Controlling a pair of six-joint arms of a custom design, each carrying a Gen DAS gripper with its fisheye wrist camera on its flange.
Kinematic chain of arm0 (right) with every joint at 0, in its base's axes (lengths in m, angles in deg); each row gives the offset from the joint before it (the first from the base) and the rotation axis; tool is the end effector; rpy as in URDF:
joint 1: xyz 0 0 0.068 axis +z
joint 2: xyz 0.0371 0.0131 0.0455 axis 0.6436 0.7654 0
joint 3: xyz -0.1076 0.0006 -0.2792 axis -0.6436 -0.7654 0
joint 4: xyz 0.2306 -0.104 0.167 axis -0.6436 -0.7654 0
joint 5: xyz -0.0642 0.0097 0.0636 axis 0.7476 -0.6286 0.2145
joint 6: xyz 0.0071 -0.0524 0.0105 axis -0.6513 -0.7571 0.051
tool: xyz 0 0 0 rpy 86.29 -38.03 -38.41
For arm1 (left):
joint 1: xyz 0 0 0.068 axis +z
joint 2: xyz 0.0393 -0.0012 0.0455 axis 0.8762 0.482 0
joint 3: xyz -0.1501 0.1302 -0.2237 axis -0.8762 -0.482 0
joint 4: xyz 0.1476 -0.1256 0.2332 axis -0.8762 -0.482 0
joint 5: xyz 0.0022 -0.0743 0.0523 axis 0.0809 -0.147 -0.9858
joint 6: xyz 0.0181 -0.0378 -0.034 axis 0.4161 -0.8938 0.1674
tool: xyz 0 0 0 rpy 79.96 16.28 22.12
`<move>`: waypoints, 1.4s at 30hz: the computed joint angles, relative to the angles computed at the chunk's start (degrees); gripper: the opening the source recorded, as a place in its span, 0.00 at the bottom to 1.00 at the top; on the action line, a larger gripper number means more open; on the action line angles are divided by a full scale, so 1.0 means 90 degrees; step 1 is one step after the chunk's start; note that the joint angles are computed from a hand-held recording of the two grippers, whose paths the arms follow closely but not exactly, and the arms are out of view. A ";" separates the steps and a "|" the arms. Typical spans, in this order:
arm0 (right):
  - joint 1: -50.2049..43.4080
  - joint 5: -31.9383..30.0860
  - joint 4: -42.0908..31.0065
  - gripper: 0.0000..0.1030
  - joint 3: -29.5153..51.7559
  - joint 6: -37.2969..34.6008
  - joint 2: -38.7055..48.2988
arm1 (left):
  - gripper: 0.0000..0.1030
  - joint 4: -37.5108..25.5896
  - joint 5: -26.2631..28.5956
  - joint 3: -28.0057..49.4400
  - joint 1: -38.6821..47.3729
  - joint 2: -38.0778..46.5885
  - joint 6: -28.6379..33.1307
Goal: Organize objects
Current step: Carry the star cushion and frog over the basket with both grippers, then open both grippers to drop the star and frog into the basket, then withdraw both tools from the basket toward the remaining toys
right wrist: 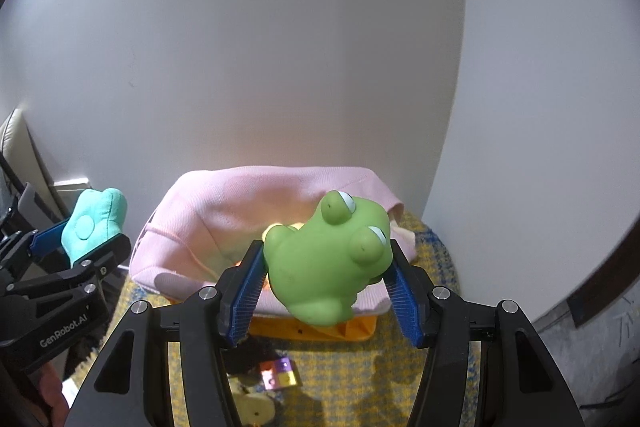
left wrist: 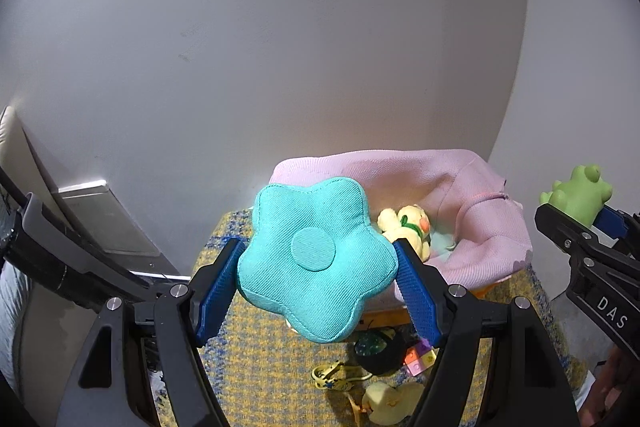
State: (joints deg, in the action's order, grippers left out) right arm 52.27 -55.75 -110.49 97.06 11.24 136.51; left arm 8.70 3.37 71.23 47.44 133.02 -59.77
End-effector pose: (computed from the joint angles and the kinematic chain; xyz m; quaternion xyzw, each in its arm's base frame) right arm 0.2505 0.0354 0.2702 0.2874 0.8560 -0.0835 0.4214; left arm 0.3429 -0.0885 0.2778 0.2366 0.8861 -0.0598 0.3942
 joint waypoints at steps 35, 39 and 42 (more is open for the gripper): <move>-0.1248 -0.1166 0.0558 0.89 0.1125 -0.0893 0.1892 | 0.97 -0.0144 -0.0286 0.1374 -0.0159 0.1915 -0.0342; -0.1191 -0.1111 0.0486 0.91 0.1132 -0.0851 0.1803 | 1.00 -0.0092 -0.0298 0.1274 -0.0130 0.1778 -0.0324; -0.1121 -0.1066 0.0473 0.91 0.1120 -0.0791 0.1747 | 1.00 -0.0076 -0.0287 0.1241 -0.0103 0.1724 -0.0304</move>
